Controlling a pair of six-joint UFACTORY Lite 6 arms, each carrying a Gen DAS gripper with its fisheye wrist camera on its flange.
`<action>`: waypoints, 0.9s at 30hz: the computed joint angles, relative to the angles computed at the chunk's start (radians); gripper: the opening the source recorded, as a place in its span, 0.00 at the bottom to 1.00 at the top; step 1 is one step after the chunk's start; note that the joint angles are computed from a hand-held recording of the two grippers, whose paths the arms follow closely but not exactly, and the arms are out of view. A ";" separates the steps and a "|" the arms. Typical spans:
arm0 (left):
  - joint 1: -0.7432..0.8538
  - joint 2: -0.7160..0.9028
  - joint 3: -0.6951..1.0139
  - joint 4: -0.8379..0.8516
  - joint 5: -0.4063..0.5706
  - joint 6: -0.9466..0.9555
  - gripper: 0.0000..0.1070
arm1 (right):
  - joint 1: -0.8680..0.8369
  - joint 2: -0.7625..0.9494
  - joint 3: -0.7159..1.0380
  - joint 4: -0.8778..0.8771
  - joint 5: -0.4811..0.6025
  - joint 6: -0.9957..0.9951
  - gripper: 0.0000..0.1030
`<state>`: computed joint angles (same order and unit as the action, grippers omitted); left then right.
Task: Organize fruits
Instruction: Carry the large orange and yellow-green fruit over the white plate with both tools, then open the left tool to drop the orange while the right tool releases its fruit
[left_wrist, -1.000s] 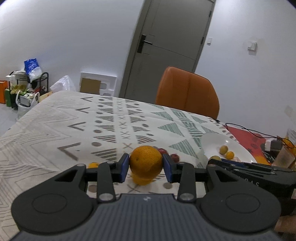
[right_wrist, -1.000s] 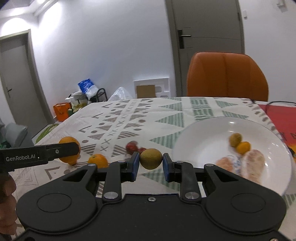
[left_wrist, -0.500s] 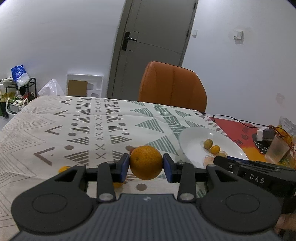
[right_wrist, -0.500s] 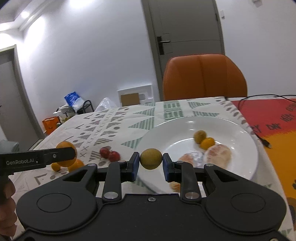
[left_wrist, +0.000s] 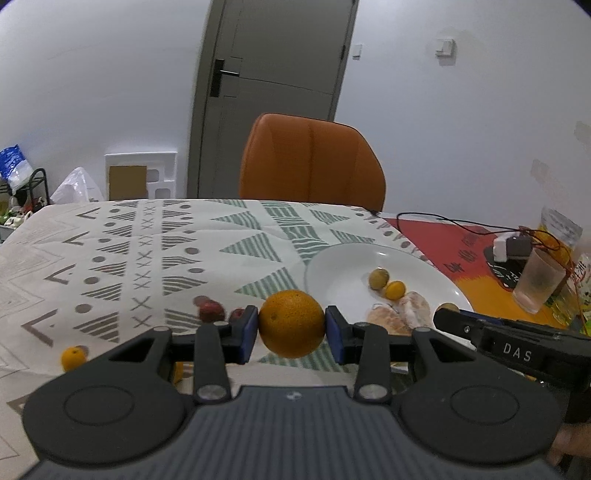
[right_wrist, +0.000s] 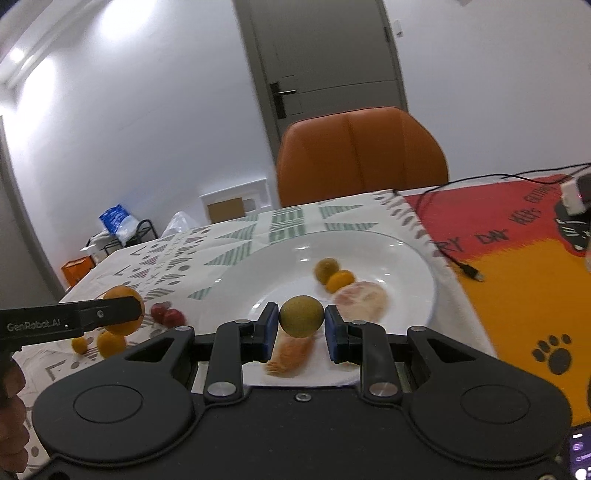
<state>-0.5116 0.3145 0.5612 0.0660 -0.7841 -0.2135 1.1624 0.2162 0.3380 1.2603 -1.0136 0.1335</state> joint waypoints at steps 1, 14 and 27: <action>-0.013 0.008 0.012 -0.011 0.006 0.007 0.36 | -0.001 -0.004 -0.014 -0.002 -0.003 0.015 0.25; -0.147 0.078 0.128 -0.108 0.060 0.074 0.36 | 0.051 -0.061 -0.130 0.062 -0.042 0.102 0.30; -0.181 0.106 0.173 -0.175 0.057 0.131 0.42 | 0.049 -0.059 -0.126 0.024 -0.041 0.119 0.31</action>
